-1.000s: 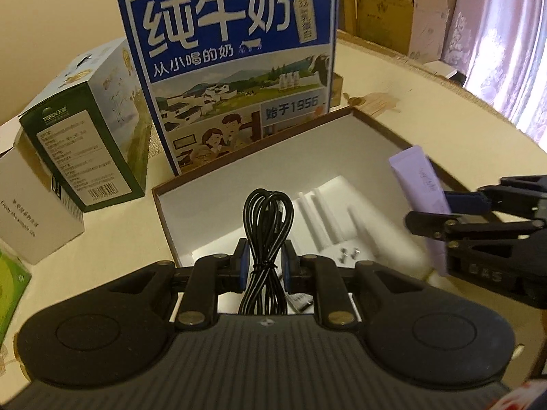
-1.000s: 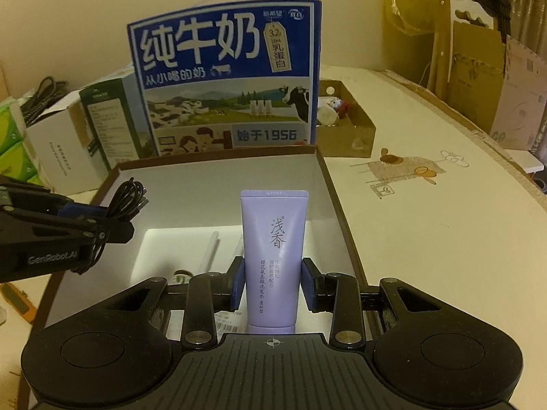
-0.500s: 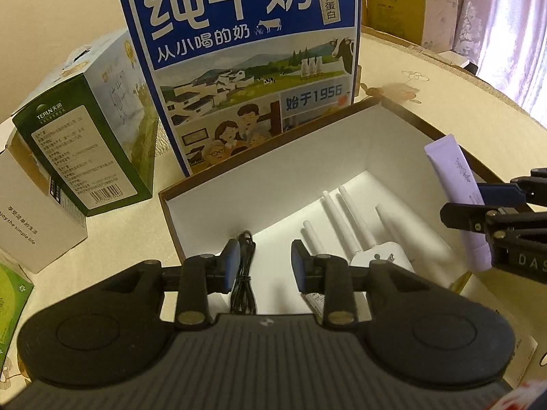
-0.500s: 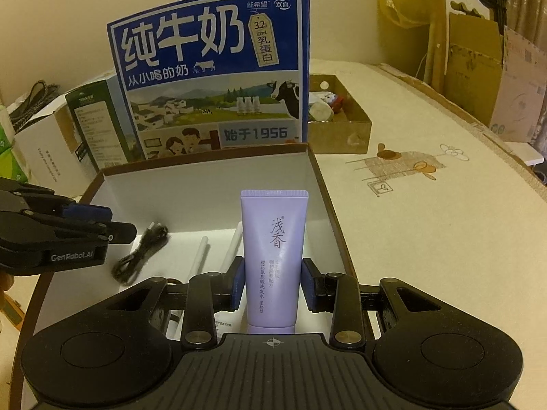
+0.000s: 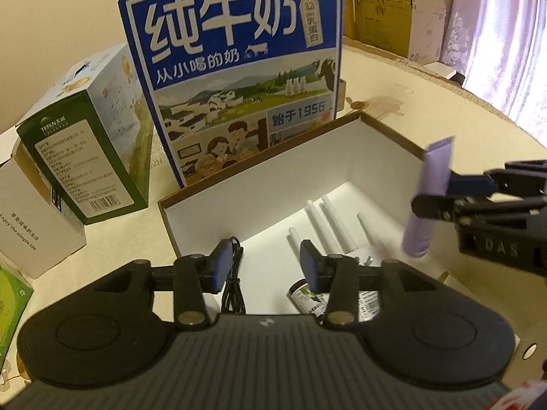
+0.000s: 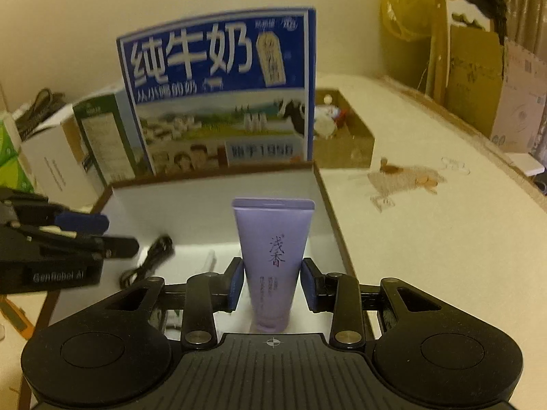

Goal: Organize rigid objects
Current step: 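Open both grippers to drop the black cable and purple tube into the shoebox, then withdraw both open grippers from the shoebox toward the blue tube and orange knife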

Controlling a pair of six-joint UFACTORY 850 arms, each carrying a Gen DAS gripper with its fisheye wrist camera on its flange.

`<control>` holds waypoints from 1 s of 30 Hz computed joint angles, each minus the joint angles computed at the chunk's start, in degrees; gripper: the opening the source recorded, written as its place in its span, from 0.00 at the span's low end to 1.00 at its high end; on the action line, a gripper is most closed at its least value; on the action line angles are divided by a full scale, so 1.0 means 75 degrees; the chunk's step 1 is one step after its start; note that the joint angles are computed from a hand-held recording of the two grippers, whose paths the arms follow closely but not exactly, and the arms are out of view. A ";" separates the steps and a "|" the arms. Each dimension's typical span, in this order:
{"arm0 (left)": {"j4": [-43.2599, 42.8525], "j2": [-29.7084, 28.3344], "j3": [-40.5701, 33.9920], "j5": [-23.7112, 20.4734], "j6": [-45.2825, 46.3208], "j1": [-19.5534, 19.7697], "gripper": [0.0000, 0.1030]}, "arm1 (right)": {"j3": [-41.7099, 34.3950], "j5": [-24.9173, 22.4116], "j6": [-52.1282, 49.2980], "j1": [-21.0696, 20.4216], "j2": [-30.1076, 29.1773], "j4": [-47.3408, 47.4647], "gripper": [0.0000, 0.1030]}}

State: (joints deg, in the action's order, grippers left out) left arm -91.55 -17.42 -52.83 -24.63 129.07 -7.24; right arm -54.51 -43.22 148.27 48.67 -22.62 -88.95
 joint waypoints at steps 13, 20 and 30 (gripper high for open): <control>0.0222 0.0487 0.0320 -0.0425 -0.0025 0.0236 0.57 | 0.0312 -0.0745 0.0907 0.0495 0.0422 -0.0348 0.73; 0.0435 0.0707 0.0445 -0.0583 -0.0289 0.0409 0.57 | 0.0483 -0.0818 0.1553 0.0743 0.0587 -0.0330 0.74; 0.0927 0.1242 0.0796 -0.1110 -0.0832 0.0788 0.59 | 0.0411 -0.1229 0.1776 0.1316 0.0868 0.0494 0.75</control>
State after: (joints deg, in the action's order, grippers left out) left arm -84.60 -8.11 -46.86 -32.96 122.83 -1.33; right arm -51.42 -52.44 161.60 58.55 -16.11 -85.24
